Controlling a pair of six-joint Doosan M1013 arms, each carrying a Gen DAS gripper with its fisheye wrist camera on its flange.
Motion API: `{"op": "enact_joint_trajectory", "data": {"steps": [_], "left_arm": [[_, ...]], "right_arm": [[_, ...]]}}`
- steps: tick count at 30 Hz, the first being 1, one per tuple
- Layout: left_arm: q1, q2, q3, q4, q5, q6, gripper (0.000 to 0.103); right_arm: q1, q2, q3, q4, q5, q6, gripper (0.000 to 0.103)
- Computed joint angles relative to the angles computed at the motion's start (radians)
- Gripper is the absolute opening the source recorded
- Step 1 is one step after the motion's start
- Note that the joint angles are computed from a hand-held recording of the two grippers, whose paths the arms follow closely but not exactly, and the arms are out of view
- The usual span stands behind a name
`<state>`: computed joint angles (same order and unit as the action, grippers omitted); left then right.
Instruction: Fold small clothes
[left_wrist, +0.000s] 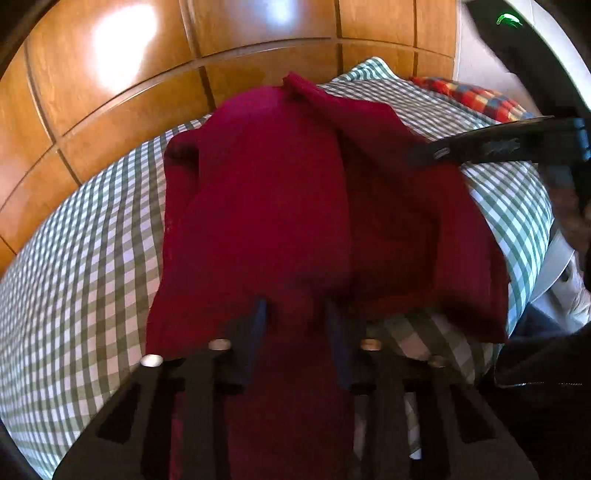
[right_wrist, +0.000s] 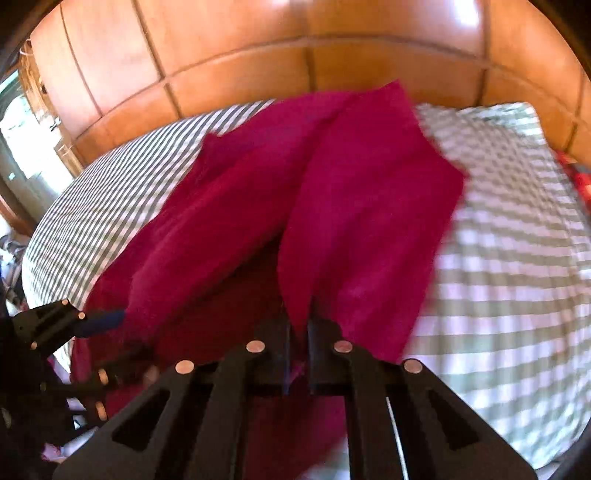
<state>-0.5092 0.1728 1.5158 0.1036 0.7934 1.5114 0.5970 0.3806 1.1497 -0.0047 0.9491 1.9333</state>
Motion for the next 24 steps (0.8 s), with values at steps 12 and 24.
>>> {"op": "enact_joint_trajectory", "data": {"steps": [12, 24], "left_arm": [[0.163, 0.038, -0.174, 0.024, -0.059, -0.246, 0.002], [0.214, 0.268, -0.513, 0.561, 0.279, -0.665, 0.000]], "right_arm": [[-0.145, -0.006, -0.020, -0.532, 0.159, 0.307, 0.006], [-0.228, 0.179, -0.247, -0.761, 0.397, 0.316, 0.019]]}}
